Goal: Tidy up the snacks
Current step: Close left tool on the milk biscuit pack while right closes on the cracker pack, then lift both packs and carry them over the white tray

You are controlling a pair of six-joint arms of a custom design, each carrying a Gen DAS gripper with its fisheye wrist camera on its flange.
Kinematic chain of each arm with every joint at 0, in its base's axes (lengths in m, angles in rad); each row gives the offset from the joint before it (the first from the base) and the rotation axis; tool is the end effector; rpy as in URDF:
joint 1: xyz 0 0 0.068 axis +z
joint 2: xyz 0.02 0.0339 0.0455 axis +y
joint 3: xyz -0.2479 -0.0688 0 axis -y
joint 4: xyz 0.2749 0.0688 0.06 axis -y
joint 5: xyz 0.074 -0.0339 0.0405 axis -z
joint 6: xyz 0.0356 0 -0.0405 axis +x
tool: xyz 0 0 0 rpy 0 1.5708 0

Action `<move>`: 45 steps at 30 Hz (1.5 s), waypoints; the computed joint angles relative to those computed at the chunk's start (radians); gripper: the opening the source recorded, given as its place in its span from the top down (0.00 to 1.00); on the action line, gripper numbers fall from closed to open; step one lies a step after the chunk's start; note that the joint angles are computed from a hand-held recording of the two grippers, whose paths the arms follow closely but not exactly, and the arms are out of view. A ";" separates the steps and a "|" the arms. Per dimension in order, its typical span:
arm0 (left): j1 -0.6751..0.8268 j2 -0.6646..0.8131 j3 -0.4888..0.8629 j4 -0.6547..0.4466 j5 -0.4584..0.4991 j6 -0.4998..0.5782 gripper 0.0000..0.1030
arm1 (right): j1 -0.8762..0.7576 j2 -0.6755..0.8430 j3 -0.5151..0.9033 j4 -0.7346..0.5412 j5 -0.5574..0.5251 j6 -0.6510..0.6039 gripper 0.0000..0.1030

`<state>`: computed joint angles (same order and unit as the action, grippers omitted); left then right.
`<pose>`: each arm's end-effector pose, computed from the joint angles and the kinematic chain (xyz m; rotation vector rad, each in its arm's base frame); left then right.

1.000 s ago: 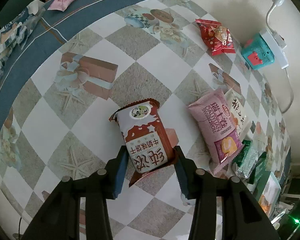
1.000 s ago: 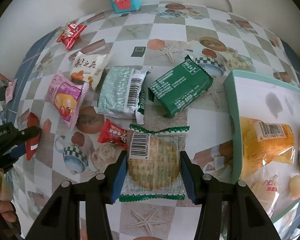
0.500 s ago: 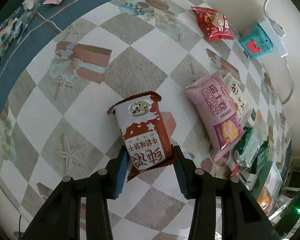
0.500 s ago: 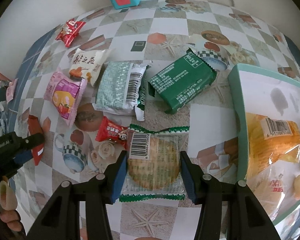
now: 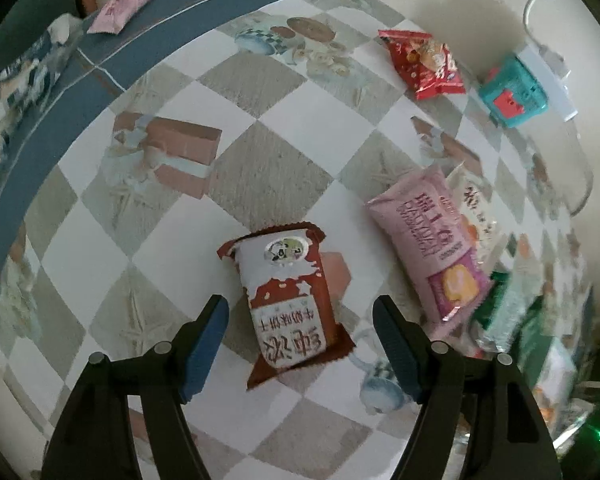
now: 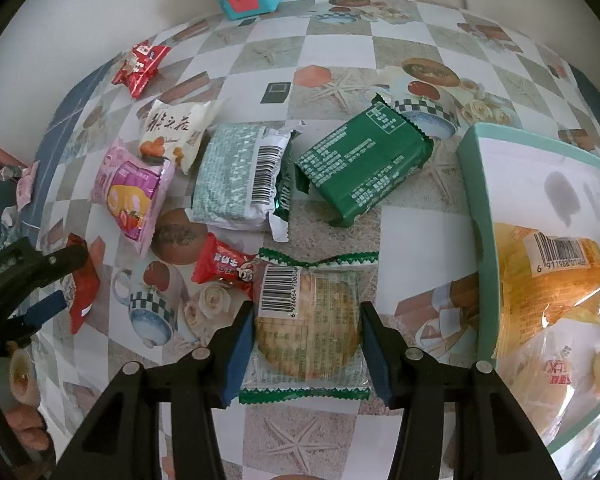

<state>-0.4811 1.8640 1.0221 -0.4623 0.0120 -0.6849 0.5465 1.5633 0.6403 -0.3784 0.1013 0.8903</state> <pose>0.3086 -0.1616 0.0800 -0.2944 2.9019 -0.2299 0.2248 0.1326 0.0729 0.5102 2.8233 0.1464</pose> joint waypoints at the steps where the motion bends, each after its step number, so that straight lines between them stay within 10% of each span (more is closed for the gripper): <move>1: -0.009 0.018 0.014 -0.007 -0.022 -0.005 0.27 | 0.000 0.000 -0.001 0.003 0.001 0.001 0.48; 4: -0.019 0.072 0.063 -0.039 -0.076 -0.003 0.35 | -0.001 -0.005 -0.007 0.012 0.000 0.007 0.48; 6: -0.033 0.074 0.071 -0.046 -0.101 -0.007 0.60 | -0.006 -0.018 -0.020 0.023 -0.008 0.008 0.48; 30: -0.058 -0.225 -0.035 -0.016 -0.067 0.006 0.60 | 0.088 -0.302 -0.005 -0.184 0.189 0.081 0.48; 45: -0.328 -0.154 0.135 -0.031 -0.151 0.060 0.60 | -0.063 -0.699 -0.167 -0.366 0.210 0.077 0.48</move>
<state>-0.8089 1.7100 1.1569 -0.4928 -0.1394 -0.6250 0.4835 0.8638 0.4738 -0.7444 0.3118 0.9676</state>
